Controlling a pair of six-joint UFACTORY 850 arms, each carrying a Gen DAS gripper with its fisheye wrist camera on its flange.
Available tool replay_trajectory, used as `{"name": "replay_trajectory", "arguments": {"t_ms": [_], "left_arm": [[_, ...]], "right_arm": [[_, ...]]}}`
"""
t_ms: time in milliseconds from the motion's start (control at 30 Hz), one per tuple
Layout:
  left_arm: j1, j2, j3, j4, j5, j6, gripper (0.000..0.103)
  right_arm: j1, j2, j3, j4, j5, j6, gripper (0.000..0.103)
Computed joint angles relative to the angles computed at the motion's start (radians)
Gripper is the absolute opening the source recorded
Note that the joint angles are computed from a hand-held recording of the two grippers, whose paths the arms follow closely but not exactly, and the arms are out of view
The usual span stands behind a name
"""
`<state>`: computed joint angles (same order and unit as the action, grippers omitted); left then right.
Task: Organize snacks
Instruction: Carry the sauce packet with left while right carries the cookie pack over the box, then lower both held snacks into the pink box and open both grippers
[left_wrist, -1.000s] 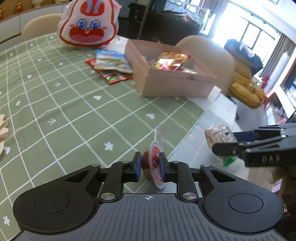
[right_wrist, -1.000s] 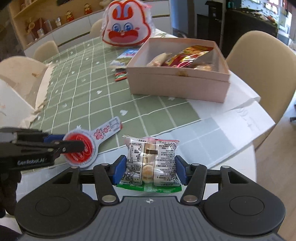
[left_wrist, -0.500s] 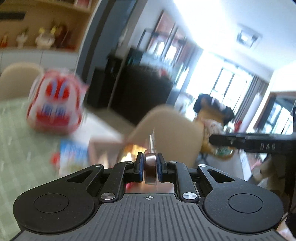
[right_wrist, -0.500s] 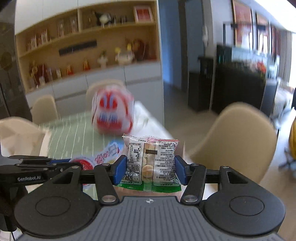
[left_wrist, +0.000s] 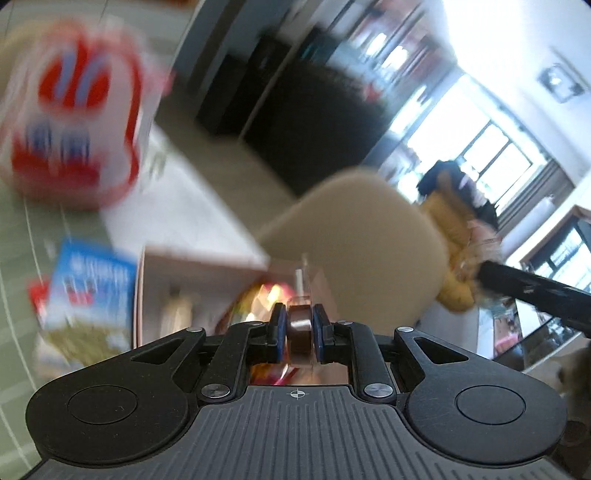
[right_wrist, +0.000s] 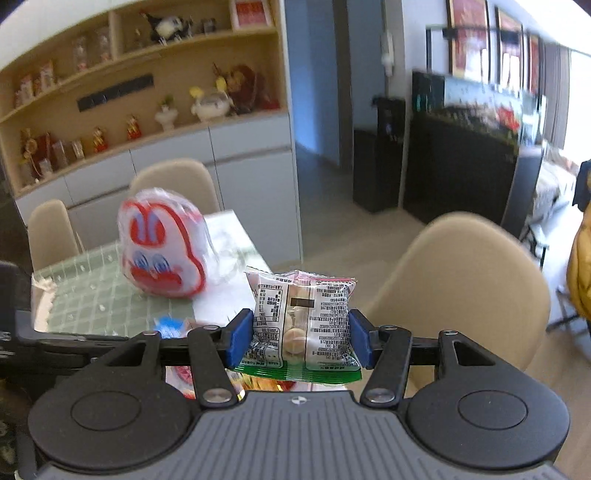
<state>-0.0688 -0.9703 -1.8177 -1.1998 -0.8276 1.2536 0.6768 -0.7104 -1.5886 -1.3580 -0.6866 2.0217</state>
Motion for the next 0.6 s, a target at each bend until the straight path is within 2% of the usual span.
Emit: {"name": "replay_trajectory", "arguments": {"t_ms": [67, 133, 167, 267, 433, 533, 600], "left_arm": [[-0.014, -0.071, -0.088, 0.144, 0.01, -0.144, 0.021], [-0.017, -0.066, -0.061, 0.144, 0.085, -0.144, 0.024], [-0.014, -0.052, -0.035, 0.119, 0.105, -0.125, 0.024], [0.008, -0.025, 0.014, -0.012, 0.085, -0.001, 0.024], [0.024, 0.069, 0.137, -0.107, 0.163, 0.207, 0.024], [0.039, 0.104, 0.191, -0.142, 0.237, 0.226, 0.024], [0.059, 0.124, 0.23, -0.173, 0.284, 0.209, 0.024]], "right_arm": [[-0.015, -0.017, -0.002, 0.041, 0.031, -0.022, 0.056], [-0.028, -0.034, -0.009, 0.074, 0.066, -0.045, 0.056], [-0.034, -0.042, -0.013, 0.08, 0.082, -0.05, 0.056], [-0.051, -0.087, -0.059, 0.131, 0.141, -0.108, 0.056], [-0.082, -0.214, -0.207, 0.383, 0.245, -0.339, 0.056], [-0.09, -0.304, -0.32, 0.572, 0.241, -0.521, 0.056], [-0.094, -0.369, -0.406, 0.712, 0.198, -0.668, 0.056]]}}
